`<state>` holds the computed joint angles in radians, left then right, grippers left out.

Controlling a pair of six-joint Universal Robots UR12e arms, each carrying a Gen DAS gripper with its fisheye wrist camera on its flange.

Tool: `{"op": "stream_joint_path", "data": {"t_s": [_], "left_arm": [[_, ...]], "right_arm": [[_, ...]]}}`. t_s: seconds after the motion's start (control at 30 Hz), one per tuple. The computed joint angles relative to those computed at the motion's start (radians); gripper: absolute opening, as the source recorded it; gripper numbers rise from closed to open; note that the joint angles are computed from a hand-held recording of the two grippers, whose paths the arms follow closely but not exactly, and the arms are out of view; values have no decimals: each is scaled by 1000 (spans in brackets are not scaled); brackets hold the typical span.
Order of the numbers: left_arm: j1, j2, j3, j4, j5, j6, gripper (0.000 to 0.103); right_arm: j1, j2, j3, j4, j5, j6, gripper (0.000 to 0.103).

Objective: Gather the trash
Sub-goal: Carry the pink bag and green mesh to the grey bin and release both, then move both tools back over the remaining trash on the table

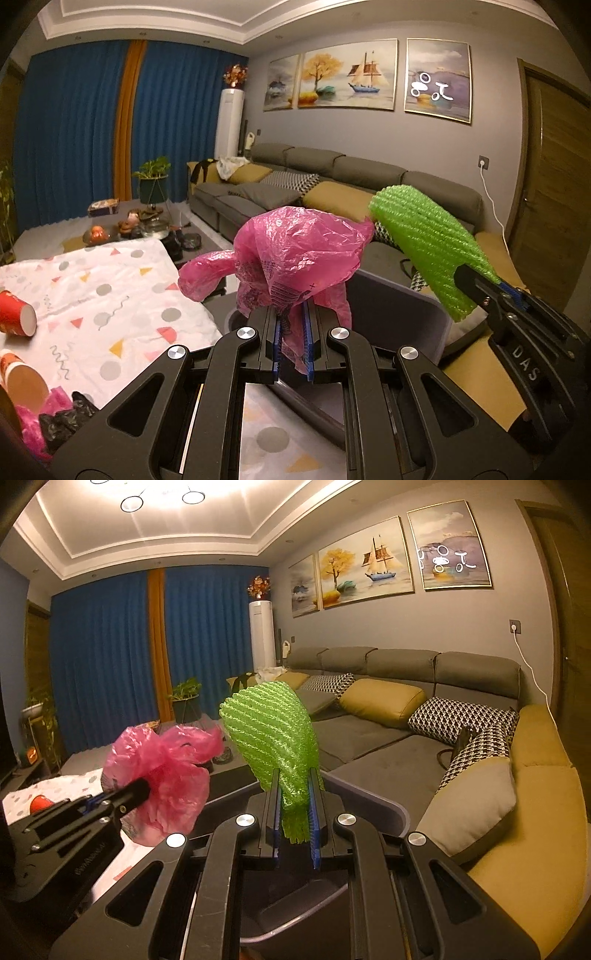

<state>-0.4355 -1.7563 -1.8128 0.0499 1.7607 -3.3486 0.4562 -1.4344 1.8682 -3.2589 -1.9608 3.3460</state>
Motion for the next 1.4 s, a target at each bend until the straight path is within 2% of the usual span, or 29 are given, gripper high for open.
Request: {"op": "stream_joint_path", "data": {"t_s": [0.5,0.67,0.77,0.83,0.9,1.03,1.17,1.27,1.33,1.4], "left_arm": [[32,-38,24,-26,-90,4,9],[40,-43,28,-32,-115,8,10],[45,-45,29,-39,-127,16,19],[46,-46,26,-33,-133,21,31],[49,-45,21,-20,-136,14,55],[51,-39,7,7,-112,-4,74],[46,-27,-12,40,-62,-14,84],[41,-11,-31,50,-18,-23,89],[36,3,-47,57,11,-31,92],[32,17,-60,58,37,-36,95]], "right_arm": [[3,17,-18,39,-4,27,16],[1,20,-20,37,6,25,19],[-4,20,-18,35,13,25,23],[-10,17,-16,35,26,34,27],[-12,15,-13,37,31,44,29],[-17,11,-10,39,36,50,38],[-15,6,-6,31,27,49,46],[-9,1,0,20,16,49,56],[0,-3,5,10,1,45,70],[11,-5,11,-7,-23,34,78]]}}
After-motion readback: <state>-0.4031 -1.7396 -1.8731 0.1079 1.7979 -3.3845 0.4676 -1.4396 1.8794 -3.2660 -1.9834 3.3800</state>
